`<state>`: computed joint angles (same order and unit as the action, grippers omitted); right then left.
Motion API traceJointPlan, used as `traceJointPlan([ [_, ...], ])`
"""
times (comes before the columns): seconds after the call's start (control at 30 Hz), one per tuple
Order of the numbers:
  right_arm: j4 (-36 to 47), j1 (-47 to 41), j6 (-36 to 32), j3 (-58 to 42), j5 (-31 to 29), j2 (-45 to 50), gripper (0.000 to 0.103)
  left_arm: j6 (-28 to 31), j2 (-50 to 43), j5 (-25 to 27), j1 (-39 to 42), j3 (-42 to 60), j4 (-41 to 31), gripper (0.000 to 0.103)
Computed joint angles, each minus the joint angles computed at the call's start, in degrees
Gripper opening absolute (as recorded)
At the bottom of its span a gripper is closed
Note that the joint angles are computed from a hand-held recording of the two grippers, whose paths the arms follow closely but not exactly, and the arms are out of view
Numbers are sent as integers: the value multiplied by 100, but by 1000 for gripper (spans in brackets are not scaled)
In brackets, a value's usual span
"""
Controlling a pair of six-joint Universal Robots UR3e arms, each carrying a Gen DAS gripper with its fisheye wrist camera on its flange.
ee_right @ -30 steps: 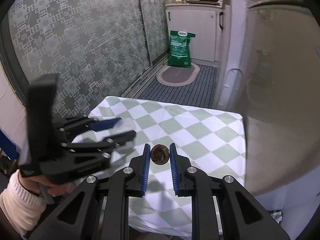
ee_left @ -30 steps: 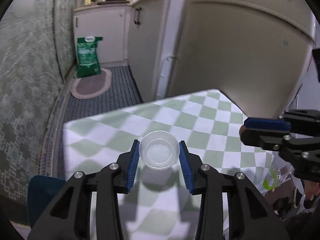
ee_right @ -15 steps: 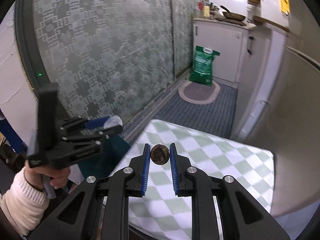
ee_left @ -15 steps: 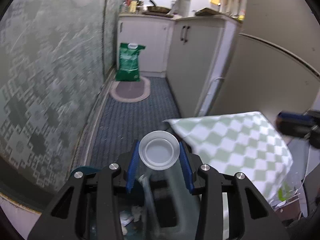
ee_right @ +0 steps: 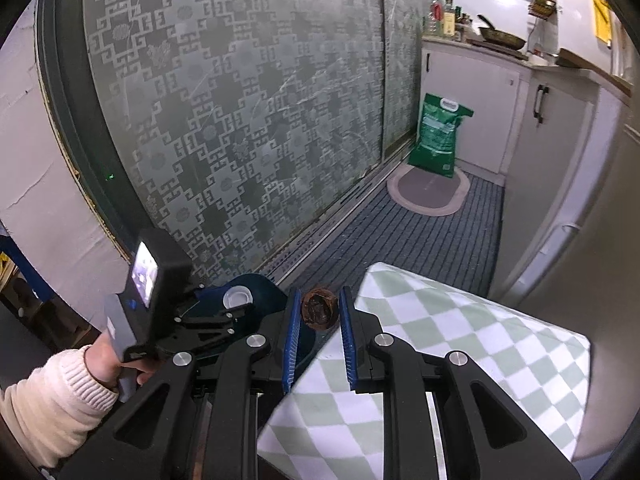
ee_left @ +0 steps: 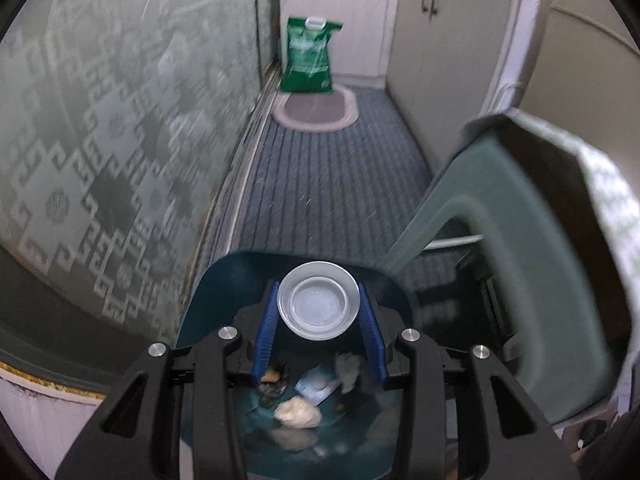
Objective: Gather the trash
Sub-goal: 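Drop the clear cup into the teal bin with the left tool while the right drops the nut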
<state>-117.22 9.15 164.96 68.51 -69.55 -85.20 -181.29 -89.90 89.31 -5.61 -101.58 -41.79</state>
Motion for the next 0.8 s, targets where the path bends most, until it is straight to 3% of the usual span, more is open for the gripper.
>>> traceJointPlan([
  [0.43,488,1226,308,-1543,-691,1708,19,459,-6,-150,841,-857,-445,42],
  [0.6,834,1505,398,-2273,-783,2330,19,617,74,-72,976,-1073,-286,43],
  [0.8,1263,1797,475,-2961,-995,3054,19,710,563,-450,1337,-1283,-275,39],
])
